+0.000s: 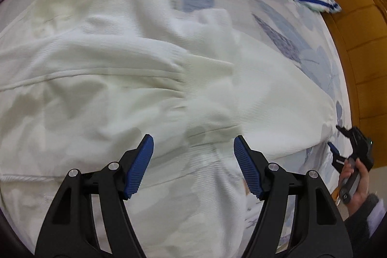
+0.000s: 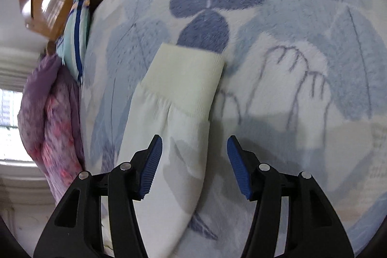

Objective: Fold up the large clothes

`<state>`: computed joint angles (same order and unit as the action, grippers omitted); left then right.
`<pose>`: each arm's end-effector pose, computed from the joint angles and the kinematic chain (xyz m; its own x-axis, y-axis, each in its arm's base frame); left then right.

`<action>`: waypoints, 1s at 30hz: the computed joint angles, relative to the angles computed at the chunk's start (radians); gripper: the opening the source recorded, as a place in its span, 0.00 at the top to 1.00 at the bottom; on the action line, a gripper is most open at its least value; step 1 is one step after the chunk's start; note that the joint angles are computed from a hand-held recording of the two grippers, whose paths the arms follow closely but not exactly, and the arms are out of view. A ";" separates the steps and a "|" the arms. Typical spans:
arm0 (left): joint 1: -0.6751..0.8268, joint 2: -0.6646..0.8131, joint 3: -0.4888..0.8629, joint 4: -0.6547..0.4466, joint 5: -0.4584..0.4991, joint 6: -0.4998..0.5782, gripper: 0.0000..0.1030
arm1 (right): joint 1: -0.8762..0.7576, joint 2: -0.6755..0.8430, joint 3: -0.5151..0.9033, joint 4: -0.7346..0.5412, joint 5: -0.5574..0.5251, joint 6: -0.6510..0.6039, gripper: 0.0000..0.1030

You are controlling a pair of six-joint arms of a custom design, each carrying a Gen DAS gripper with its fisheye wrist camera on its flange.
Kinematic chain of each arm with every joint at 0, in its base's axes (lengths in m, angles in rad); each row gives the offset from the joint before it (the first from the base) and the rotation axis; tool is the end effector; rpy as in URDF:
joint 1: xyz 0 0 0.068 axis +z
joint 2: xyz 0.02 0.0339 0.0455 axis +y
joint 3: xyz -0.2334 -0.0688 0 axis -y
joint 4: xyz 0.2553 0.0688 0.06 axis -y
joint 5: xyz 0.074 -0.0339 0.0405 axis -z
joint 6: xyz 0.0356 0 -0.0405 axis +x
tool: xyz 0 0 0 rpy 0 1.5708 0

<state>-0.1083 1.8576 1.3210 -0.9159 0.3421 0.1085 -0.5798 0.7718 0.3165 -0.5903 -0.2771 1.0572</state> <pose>0.3455 -0.0496 0.1516 -0.9661 0.2077 -0.1534 0.2473 0.9151 -0.3184 0.1414 -0.0810 0.1242 0.0034 0.9992 -0.0402 0.8330 0.0194 0.5530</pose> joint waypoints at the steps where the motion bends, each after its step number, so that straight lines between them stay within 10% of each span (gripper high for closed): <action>1: -0.016 0.010 -0.003 0.005 -0.004 -0.003 0.33 | -0.007 0.015 -0.009 0.034 -0.014 0.014 0.48; 5: -0.037 0.073 0.013 0.001 -0.035 -0.013 0.34 | -0.041 0.131 -0.011 0.157 -0.056 0.007 0.47; 9: -0.060 0.137 0.051 -0.001 -0.052 -0.036 0.34 | 0.041 0.231 0.091 0.095 0.054 -0.062 0.85; 17: 0.003 0.160 0.107 -0.063 0.059 -0.060 0.34 | 0.454 0.136 0.340 -0.110 0.383 -0.105 0.87; 24: 0.147 0.129 0.216 -0.181 0.167 -0.048 0.33 | 0.971 0.509 0.749 -0.053 0.544 -0.120 0.87; 30: 0.329 0.182 0.383 -0.281 0.269 -0.041 0.32 | 1.225 1.010 1.100 0.046 0.438 -0.068 0.87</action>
<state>0.2204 2.0401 1.7039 -1.1973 0.6111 0.0678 0.6456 1.7822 1.4161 -0.5443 0.1606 0.9890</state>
